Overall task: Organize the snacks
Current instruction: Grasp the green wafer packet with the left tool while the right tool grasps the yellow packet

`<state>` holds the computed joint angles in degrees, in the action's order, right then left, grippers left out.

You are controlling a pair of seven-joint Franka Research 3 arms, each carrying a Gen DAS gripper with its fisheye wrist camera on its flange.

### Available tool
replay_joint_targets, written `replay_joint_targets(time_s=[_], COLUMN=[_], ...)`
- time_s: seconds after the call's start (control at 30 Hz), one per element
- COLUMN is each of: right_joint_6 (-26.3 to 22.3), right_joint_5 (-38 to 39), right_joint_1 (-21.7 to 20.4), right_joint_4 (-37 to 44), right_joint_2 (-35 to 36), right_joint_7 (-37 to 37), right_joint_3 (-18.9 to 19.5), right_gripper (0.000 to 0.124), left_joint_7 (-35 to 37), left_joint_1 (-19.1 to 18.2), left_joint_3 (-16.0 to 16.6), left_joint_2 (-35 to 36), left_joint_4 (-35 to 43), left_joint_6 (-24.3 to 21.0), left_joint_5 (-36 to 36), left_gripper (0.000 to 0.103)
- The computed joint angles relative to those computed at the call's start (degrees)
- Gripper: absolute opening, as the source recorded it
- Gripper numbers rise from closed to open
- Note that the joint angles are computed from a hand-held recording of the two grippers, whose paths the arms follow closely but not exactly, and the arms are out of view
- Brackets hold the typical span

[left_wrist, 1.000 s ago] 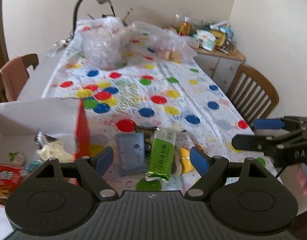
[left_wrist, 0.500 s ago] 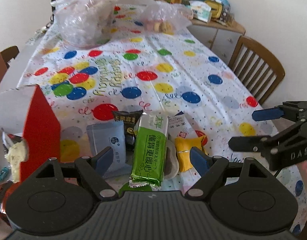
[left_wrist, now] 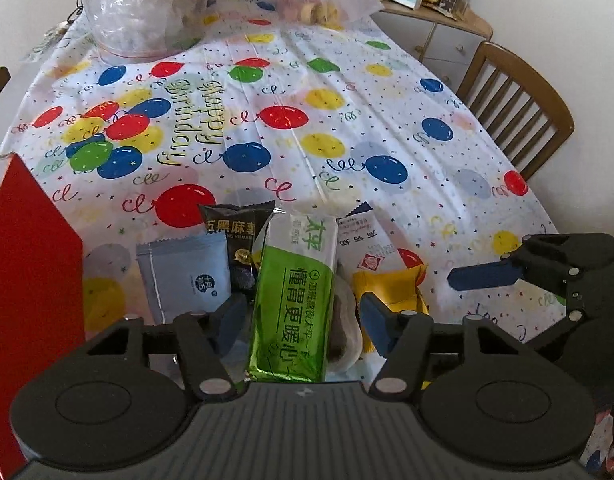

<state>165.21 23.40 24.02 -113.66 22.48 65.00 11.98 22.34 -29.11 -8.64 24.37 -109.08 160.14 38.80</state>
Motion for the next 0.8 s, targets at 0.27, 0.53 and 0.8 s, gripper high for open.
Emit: replay_joint_targets(time_s=[0.27,0.53,0.8], right_joint_6=[-2.2,-5.0,-5.5], right_joint_5=[1.4,-1.0,-5.0], right_joint_1=[-0.1,2.1,3.2], right_joint_4=[4.0,7.3,8.0], right_joint_2=[2.9,5.1,5.4], right_joint_7=[-0.5,5.6,10.8], right_joint_3=[0.8,-1.9,-3.2], right_gripper=[0.076,0.056,0.033], left_joint_7=[6.5,7.4,5.4], left_joint_1=[1.8,1.4,0.9], left_joint_3=[-1.7,-1.1,-0.4], left_joint_2=[2.1,2.8,2.2], left_joint_4=[2.1,3.0,2.1], left_joint_6=[-0.3,-1.9,-1.2], left_joint_5=[-5.1,-7.1,-6.4], left_gripper=[0.054,0.043,0.04])
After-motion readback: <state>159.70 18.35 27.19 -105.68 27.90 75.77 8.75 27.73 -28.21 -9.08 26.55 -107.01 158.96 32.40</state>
